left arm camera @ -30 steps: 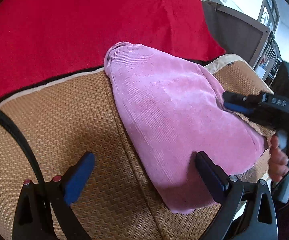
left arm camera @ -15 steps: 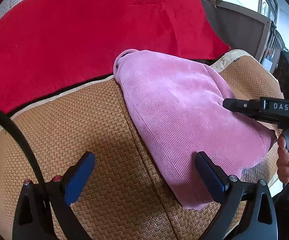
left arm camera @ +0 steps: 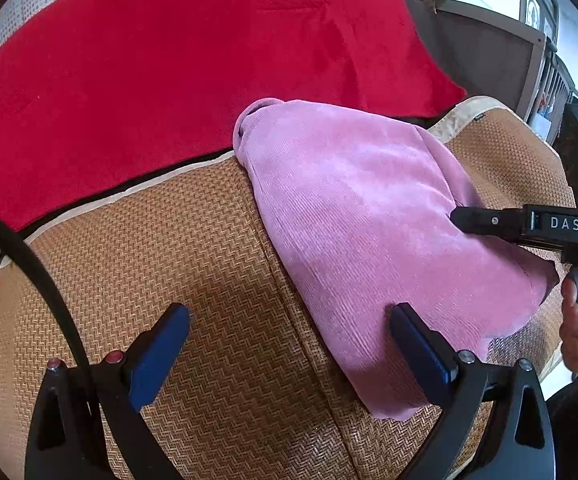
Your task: Fold large clothes
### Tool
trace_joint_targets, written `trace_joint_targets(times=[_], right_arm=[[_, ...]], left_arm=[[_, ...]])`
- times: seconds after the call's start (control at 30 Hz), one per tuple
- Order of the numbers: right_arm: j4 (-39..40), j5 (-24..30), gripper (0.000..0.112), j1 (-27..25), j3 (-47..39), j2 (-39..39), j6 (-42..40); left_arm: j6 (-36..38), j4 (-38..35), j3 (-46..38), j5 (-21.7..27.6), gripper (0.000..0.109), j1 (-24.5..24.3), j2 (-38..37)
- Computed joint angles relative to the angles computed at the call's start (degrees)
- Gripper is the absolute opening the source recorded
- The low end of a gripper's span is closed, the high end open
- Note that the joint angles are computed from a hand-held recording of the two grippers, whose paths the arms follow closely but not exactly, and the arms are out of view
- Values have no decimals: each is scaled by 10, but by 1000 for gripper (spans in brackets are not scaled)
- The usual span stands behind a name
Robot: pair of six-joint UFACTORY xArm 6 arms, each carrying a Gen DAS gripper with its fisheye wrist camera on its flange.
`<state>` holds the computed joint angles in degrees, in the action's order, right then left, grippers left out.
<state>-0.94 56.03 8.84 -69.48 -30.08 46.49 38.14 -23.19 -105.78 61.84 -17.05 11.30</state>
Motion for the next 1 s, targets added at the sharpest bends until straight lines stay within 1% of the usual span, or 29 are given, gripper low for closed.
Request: trace_joint_targets(times=[0.03, 0.1, 0.13, 0.17, 0.23, 0.27, 0.33, 0.37, 0.5, 0.53, 0.63, 0.7, 0.8, 0.9, 1.0], right_arm=[[-12, -8, 36, 3, 4, -2, 7], [-8, -9, 36, 2, -1, -4, 1], [-6, -19, 36, 0, 6, -12, 3], [-6, -25, 39, -1, 10, -18, 7], [-18, -40, 61, -8, 23, -37, 23], [-38, -55, 75, -10, 35, -51, 43], [-70, -74, 77, -16, 53, -76, 73], [-65, -85, 77, -27, 65, -89, 74], [-7, -97, 77, -72, 97, -119, 68], [19, -102, 77, -84, 110, -125, 56], [55, -99, 77, -99, 128, -137, 41], [100, -111, 77, -112, 142, -144, 12], [138, -119, 77, -122, 149, -138, -9], [175, -124, 77, -129, 158, -132, -40], [203, -137, 78, -126, 166, -126, -62]], left_arm=[[-2, -2, -7, 6, 100, 2, 4], [-9, -5, -24, 15, 100, 7, 14], [-16, -7, -33, 19, 100, 11, 20], [-22, -11, -42, 23, 100, 14, 26], [-34, -25, -66, 37, 100, 24, 42], [-41, -30, -74, 39, 100, 28, 47], [-49, -35, -76, 34, 100, 31, 48], [-50, -37, -75, 31, 100, 31, 47], [-44, -34, -59, 14, 100, 27, 37], [-40, -33, -56, 13, 100, 25, 35], [-34, -35, -63, 21, 100, 23, 39], [-36, -50, -87, 53, 100, 27, 53], [-49, -81, -148, 123, 100, 37, 92], [-82, -103, -229, 199, 100, 47, 147], [-110, -130, -278, 240, 100, 56, 182]])
